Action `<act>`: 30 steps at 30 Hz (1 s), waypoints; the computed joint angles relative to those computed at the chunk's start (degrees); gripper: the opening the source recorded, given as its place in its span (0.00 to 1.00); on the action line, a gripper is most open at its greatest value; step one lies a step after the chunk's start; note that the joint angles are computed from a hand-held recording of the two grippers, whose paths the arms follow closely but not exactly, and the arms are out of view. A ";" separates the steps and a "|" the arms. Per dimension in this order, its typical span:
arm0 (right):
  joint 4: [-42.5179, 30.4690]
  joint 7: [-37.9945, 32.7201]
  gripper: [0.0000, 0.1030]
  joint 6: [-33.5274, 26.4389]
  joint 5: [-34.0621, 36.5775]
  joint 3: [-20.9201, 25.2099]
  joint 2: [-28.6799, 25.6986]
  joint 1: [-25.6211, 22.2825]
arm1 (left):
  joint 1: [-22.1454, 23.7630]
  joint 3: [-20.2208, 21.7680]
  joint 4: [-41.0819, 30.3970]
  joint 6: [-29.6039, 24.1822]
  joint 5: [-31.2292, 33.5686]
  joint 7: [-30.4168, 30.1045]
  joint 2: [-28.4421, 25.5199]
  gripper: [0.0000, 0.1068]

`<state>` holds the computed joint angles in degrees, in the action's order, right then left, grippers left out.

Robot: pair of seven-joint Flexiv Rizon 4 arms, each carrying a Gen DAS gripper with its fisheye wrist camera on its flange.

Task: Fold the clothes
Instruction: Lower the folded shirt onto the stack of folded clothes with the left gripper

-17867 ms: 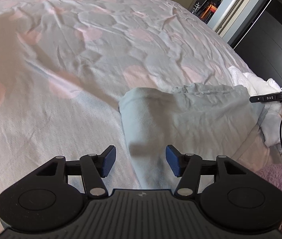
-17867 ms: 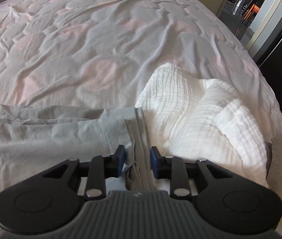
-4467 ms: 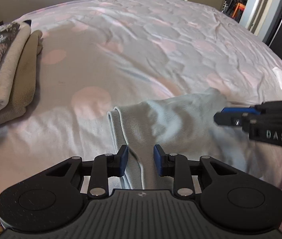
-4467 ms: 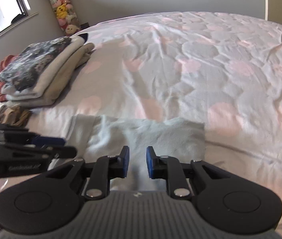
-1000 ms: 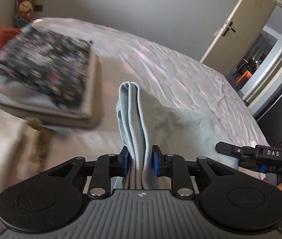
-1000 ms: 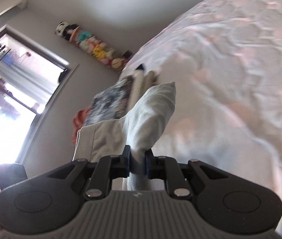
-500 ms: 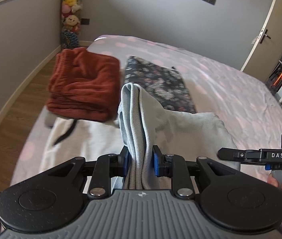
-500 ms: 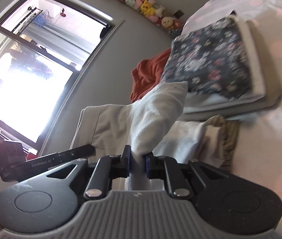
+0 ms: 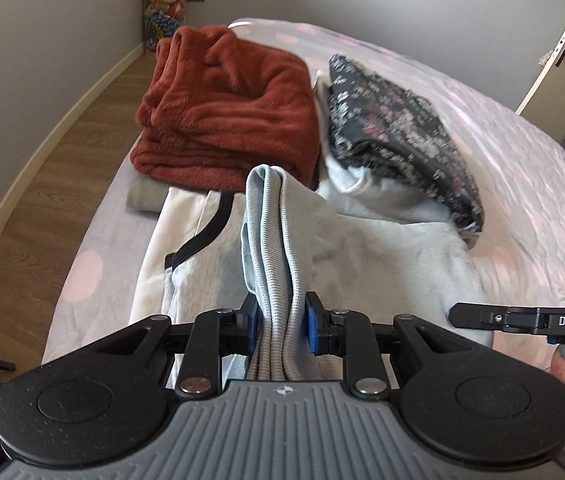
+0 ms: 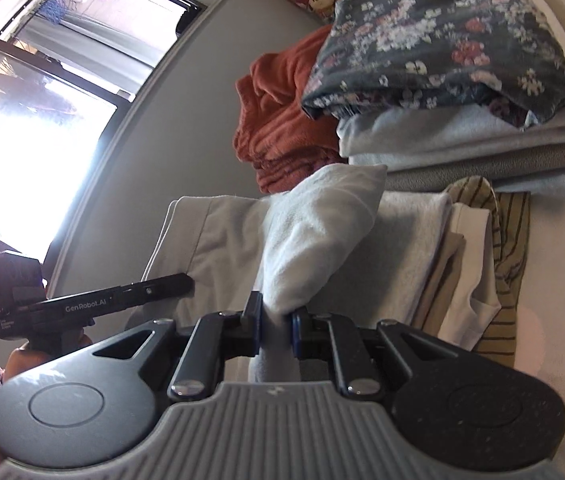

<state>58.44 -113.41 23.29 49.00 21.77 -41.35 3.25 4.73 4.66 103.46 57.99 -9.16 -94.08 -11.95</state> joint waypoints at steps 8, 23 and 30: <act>-0.48 1.33 0.15 -0.82 -3.62 -1.29 -2.17 1.31 | 0.74 0.32 0.23 -2.62 0.40 0.68 -1.73 0.20; 0.28 -2.63 0.23 0.25 -8.43 -1.51 -0.99 2.31 | -0.29 1.32 1.72 -1.13 2.80 -2.13 -0.78 0.27; 6.53 -11.65 0.23 10.42 -10.73 -2.41 4.74 2.99 | -1.28 1.84 0.42 -3.88 10.08 -4.82 3.28 0.27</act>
<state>64.97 -125.07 33.72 38.27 19.36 -36.61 6.24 3.45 6.50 103.88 54.10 0.92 -98.90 -8.68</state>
